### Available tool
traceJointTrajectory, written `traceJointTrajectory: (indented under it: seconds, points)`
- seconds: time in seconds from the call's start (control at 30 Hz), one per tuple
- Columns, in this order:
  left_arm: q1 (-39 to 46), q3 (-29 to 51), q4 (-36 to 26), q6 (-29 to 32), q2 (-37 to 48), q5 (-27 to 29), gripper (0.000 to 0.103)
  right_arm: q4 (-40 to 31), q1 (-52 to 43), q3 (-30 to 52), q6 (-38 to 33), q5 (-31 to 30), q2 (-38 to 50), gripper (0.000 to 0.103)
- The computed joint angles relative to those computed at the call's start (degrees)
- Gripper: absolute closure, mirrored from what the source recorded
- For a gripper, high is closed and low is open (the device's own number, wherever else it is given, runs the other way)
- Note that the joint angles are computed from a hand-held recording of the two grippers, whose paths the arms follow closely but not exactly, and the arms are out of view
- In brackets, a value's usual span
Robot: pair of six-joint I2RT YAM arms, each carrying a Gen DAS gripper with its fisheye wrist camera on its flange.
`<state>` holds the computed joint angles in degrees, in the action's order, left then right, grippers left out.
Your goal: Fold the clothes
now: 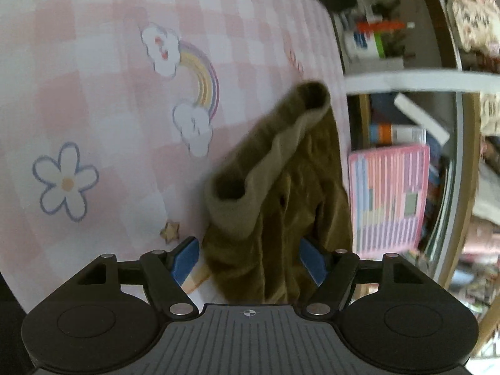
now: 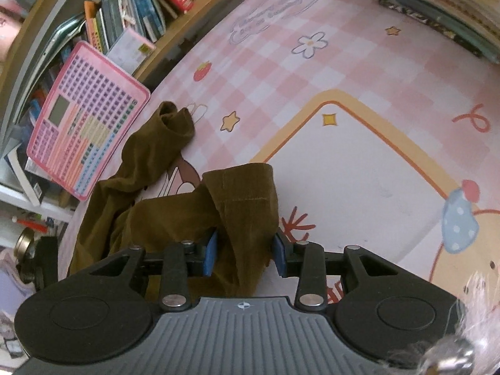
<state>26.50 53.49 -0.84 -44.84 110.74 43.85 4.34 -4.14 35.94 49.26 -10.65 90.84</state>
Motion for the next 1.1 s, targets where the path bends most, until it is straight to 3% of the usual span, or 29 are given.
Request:
traceJointTrajectory:
  seconds: [0.07,0.1,0.2,0.33,0.47,0.53,0.63,0.7,0.8,0.87,0.93,1.0,1.1]
  points:
    - [-0.2,0.4,-0.4,-0.1,-0.7,-1.7,0.033,0.1,-0.5,0.4,-0.6,-1.1,0.8,0.070]
    - [-0.4,0.8,-0.8,-0.3,-0.8,-2.4,0.035,0.0,-0.7,0.6,-0.7,-1.7,1.2,0.077]
    - [-0.9,3.2,-1.4,0.2,1.1,-3.3,0.074,0.2,-1.3,0.5,-0.4,-3.7,1.5,0.098]
    - [-1.2,8.0,-3.2,2.2,3.4,-2.6,0.091,-0.8,-1.0,0.8,1.8,-3.2,-0.7,0.100]
    - [-2.6,18.2,-4.2,3.6,4.2,1.4,0.093,-4.4,-0.4,9.7,2.4,-1.4,-4.0,0.100]
    - [-2.8,21.0,-1.6,4.7,2.1,5.2,0.093,-3.5,1.4,13.3,0.6,1.4,-9.2,0.100]
    - [-0.7,21.4,1.7,7.6,-0.6,11.1,0.093,-1.6,4.6,11.5,-1.7,7.3,-20.7,0.100]
    - [1.6,21.3,-1.6,11.6,-0.3,13.8,0.093,-3.4,6.4,5.7,-0.9,11.2,-29.2,0.100]
    - [5.1,21.3,-15.5,25.1,3.0,13.8,0.093,-13.3,11.3,-4.6,5.4,17.3,-35.6,0.100]
    - [6.7,22.1,-25.1,33.9,6.4,11.4,0.093,-16.3,13.7,-11.2,12.8,17.0,-33.2,0.100]
    - [7.9,22.9,-31.7,40.0,9.5,8.8,0.093,-14.0,16.4,-17.0,19.9,17.9,-29.9,0.100]
    - [8.5,22.7,-32.7,41.4,11.0,7.2,0.092,-12.0,19.2,-19.8,24.6,20.2,-28.9,0.100]
    - [8.4,24.8,-33.2,41.1,13.0,7.2,0.087,-11.7,23.0,-19.9,26.2,24.5,-28.1,0.100]
